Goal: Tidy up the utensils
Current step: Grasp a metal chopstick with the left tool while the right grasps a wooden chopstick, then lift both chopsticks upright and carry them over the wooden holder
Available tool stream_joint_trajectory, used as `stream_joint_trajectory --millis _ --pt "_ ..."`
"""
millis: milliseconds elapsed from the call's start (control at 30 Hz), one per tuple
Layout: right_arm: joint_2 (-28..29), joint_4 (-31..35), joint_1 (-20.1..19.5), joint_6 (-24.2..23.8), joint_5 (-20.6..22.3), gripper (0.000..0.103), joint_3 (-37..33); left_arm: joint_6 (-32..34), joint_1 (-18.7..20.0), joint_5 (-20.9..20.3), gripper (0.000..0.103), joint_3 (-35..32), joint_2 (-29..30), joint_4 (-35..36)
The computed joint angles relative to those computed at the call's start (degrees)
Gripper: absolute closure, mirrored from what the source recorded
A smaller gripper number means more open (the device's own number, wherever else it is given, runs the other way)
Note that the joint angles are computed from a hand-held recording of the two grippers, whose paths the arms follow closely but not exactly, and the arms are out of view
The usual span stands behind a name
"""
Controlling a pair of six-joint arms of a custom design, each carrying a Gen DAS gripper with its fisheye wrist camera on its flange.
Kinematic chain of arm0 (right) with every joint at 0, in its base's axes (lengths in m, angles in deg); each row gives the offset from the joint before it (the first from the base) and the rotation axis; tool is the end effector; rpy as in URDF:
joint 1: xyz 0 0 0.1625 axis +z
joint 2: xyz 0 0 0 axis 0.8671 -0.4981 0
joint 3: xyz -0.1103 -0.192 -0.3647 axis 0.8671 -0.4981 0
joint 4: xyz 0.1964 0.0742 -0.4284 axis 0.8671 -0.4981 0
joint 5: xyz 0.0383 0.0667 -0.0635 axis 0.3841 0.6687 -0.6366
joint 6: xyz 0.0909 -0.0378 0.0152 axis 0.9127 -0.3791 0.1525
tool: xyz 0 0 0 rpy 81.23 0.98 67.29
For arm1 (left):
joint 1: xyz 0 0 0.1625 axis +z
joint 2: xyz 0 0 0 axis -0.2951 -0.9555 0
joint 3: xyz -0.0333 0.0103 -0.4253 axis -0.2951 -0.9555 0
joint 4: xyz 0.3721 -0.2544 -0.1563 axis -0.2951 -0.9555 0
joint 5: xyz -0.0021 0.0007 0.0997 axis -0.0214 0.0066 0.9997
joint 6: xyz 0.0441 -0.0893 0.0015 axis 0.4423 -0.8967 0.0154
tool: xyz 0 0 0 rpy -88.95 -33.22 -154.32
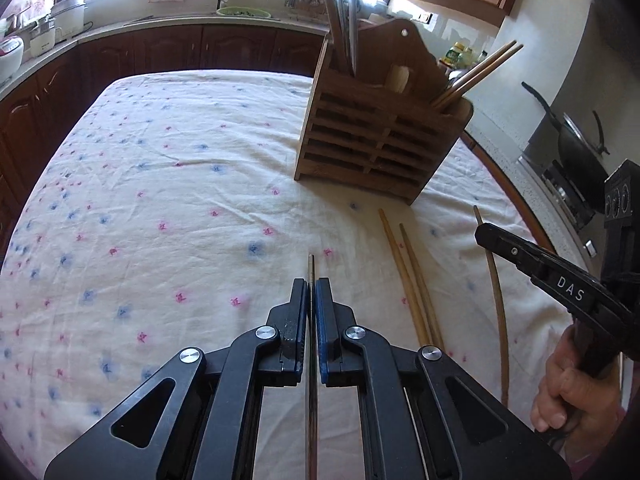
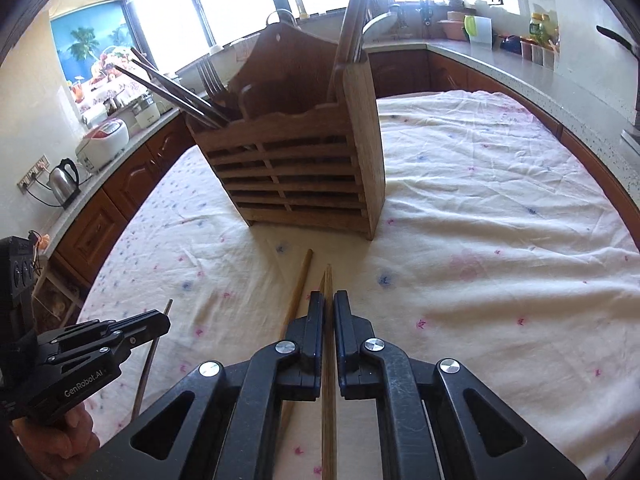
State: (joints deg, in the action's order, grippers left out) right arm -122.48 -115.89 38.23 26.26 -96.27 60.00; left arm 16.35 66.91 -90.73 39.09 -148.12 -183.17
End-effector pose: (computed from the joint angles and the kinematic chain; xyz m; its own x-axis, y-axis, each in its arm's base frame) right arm 0.1936 -0.6090 0.1897 -0.8338 -0.2834 0.4738 -0.5084 0.7288 -0.4587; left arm -0.2360 -0.5895 0.1532 -0.8676 0.0582 -0.4939 0.3553 0.7675 -0.5336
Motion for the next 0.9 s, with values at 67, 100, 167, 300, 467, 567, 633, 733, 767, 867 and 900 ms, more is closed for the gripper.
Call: stream_joint_trajectory --millis 67,100,167,300,467,567,633,733,767,867,900 --pt "-1.57 -0.94 0.51 -0.14 1.22 0.098 0.91 0.58 -0.84 -0.12 0.099 1.12 -1.58 -1.58" --pt "-2.28 -1.52 0.84 -0.21 1.7 0.098 1.47 0.57 -1.55 -0.01 0.099 1.4 -1.86 -2.27" --pt "-3.78 -2.5 1.34 -0.32 2.68 0.098 2.47 1.05 -2.65 0.16 0.099 2.37 -3.09 -3.58" --pt "-6.38 -3.97 2.28 -0.36 4.17 0.098 4.01 2.51 -4.74 0.62 0.099 3.61 -4.92 -6.26" --pt "-9.02 -5.87 3.24 -0.92 5.94 0.098 5.3 4.59 -6.79 0.91 0.099 4.89 -7.04 -9.5" --pt "-10.31 -7.64 3.9 -1.19 6.97 0.098 5.98 5.73 -7.89 1.1 0.099 5.39 -7.93 -11.51" --pt "-10.86 -9.02 4.29 -1.41 7.49 0.098 6.28 6.67 -8.53 1.53 0.099 5.58 -8.25 -12.74" --pt "-11.22 -10.89 4.7 -1.74 7.79 0.098 6.55 7.37 -9.17 2.02 0.099 5.65 -8.48 -13.96" --pt "-11.34 -11.14 4.68 -1.71 7.96 0.098 6.58 7.51 -9.27 2.17 0.099 5.66 -8.5 -14.26" --pt "-11.52 -11.37 4.35 -1.65 8.32 0.098 6.57 7.39 -9.46 2.54 0.099 5.76 -8.68 -14.67" --pt "-11.58 -11.32 4.29 -1.59 8.41 0.098 6.6 7.37 -9.46 2.59 0.099 5.76 -8.67 -14.78"
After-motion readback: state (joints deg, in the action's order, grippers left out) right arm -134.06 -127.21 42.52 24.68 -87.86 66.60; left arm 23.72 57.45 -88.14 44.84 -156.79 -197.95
